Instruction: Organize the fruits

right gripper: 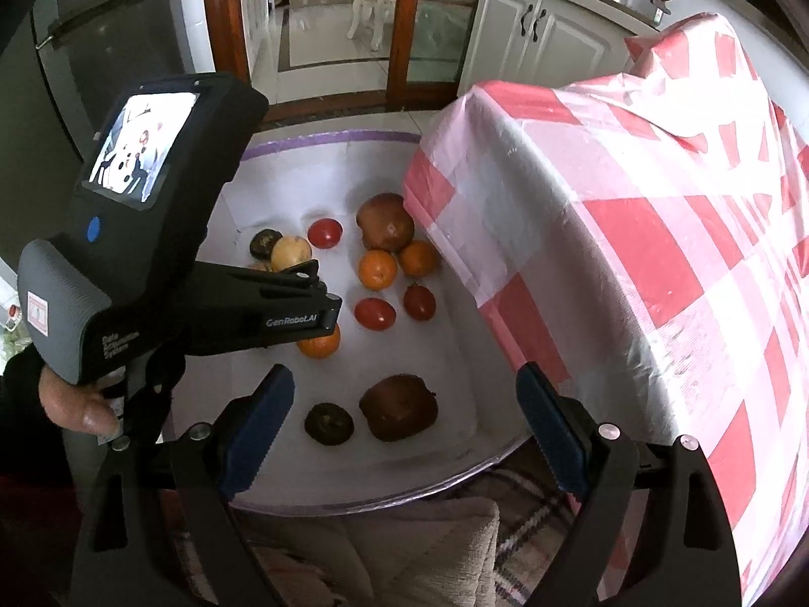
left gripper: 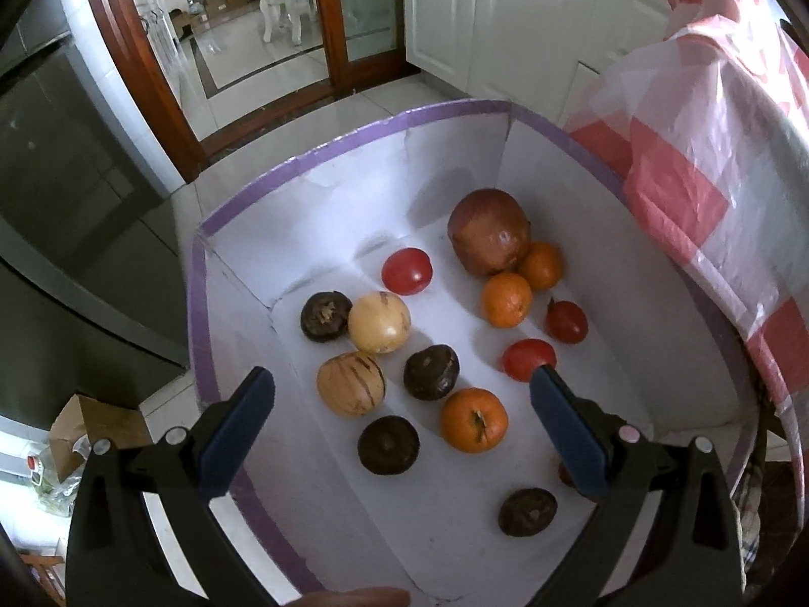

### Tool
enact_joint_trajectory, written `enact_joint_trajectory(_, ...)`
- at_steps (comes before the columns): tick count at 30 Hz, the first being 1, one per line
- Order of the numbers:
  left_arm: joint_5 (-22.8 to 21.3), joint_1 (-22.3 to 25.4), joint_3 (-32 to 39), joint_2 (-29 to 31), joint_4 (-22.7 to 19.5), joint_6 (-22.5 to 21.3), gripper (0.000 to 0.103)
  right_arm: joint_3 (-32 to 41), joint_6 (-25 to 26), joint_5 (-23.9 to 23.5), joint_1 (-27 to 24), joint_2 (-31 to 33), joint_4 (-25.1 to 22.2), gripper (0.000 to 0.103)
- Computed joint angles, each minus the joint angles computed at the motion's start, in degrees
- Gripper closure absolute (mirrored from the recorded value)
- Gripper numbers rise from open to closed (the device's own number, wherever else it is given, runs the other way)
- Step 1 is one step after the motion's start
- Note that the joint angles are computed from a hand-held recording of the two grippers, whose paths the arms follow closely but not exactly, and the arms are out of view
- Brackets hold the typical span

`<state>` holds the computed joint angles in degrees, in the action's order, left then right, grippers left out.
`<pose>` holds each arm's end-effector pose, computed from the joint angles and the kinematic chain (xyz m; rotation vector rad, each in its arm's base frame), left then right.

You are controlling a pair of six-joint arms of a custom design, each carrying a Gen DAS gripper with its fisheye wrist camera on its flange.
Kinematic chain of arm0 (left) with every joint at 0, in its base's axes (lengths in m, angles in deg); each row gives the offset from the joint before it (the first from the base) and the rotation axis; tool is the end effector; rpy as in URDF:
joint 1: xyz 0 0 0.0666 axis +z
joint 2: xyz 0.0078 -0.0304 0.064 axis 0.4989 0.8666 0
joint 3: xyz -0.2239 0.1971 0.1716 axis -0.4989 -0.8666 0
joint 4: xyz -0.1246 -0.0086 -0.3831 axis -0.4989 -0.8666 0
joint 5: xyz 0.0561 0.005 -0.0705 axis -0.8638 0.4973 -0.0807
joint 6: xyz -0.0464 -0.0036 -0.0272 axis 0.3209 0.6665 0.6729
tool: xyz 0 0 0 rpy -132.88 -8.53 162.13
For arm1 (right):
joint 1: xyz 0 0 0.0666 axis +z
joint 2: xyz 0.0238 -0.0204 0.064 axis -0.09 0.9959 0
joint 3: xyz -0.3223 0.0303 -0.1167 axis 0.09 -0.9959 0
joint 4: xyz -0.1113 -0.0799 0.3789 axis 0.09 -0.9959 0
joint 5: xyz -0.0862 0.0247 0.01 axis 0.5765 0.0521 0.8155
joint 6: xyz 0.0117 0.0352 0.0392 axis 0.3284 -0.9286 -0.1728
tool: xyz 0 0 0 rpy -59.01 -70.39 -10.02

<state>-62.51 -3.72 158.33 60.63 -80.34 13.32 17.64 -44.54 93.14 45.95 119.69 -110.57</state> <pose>0.3893 -0.2489 0.3176 -0.0099 2.6812 0.0185 0.3323 0.3914 0.4016 -0.4481 2.5847 -0.0447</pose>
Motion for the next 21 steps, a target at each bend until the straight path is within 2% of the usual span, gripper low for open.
enact_joint_trajectory(21, 1.3, 0.1, -0.1, 0.2, 0.7, -0.1, 0.002, 0.6, 0.2, -0.9, -0.6, 1.4, -0.6, 0.016)
